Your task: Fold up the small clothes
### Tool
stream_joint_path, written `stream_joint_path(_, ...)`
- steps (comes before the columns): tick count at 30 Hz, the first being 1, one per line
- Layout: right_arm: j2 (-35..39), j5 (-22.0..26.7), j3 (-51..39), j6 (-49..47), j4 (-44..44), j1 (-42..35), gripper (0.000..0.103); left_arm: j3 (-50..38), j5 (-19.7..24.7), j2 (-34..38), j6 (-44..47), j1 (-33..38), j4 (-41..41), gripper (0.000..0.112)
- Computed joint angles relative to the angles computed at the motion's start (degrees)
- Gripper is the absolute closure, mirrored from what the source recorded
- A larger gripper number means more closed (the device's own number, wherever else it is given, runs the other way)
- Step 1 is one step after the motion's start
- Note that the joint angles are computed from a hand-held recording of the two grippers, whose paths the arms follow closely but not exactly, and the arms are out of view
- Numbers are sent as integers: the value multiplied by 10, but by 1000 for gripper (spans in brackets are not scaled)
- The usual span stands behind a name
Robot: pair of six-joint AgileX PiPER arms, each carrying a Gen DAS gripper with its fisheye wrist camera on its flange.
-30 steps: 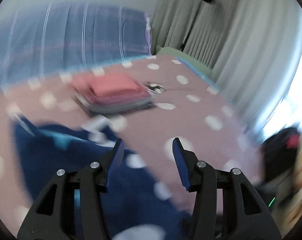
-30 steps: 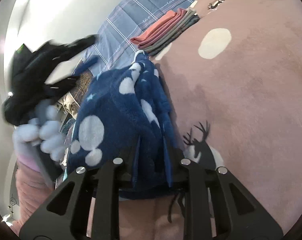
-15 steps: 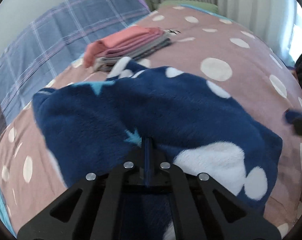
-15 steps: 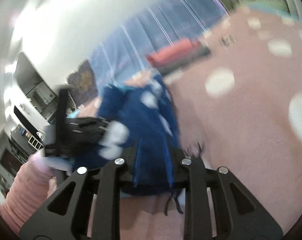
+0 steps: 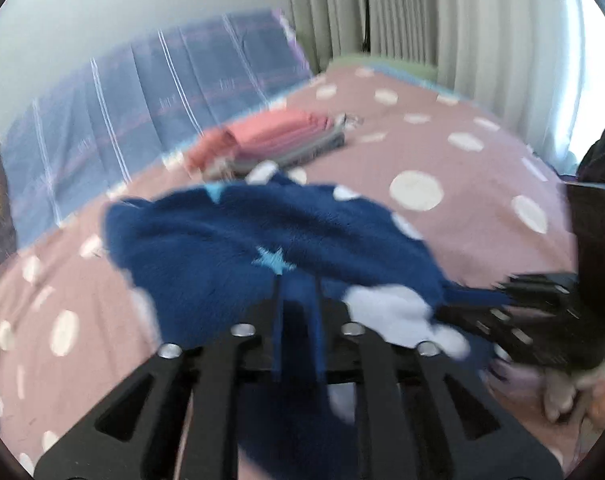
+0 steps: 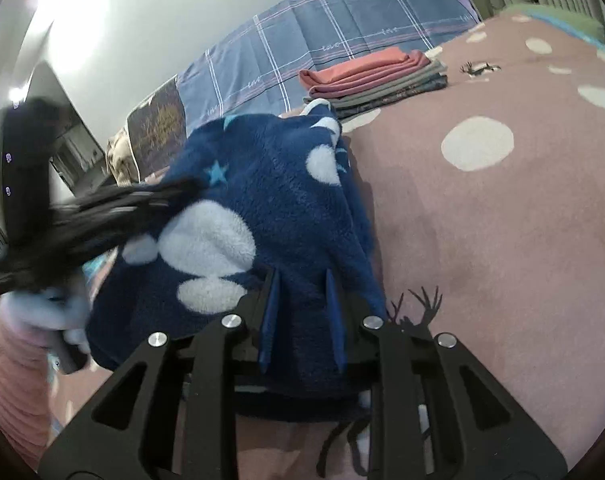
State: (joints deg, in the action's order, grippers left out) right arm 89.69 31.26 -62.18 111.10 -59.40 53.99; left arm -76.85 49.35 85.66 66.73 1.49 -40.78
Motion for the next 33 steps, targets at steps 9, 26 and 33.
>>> stream_joint_path(9, -12, -20, 22, 54, -40, -5, 80, 252, 50, -209, 185, 162, -103, 45)
stream_joint_path(26, 5, 19, -4, 4, -19, 17, 81, 321, -243, -169, 32, 58, 38, 42)
stream_joint_path(33, -14, -20, 27, 44, -40, 1, 80, 257, 10, -209, 108, 162, -18, 85)
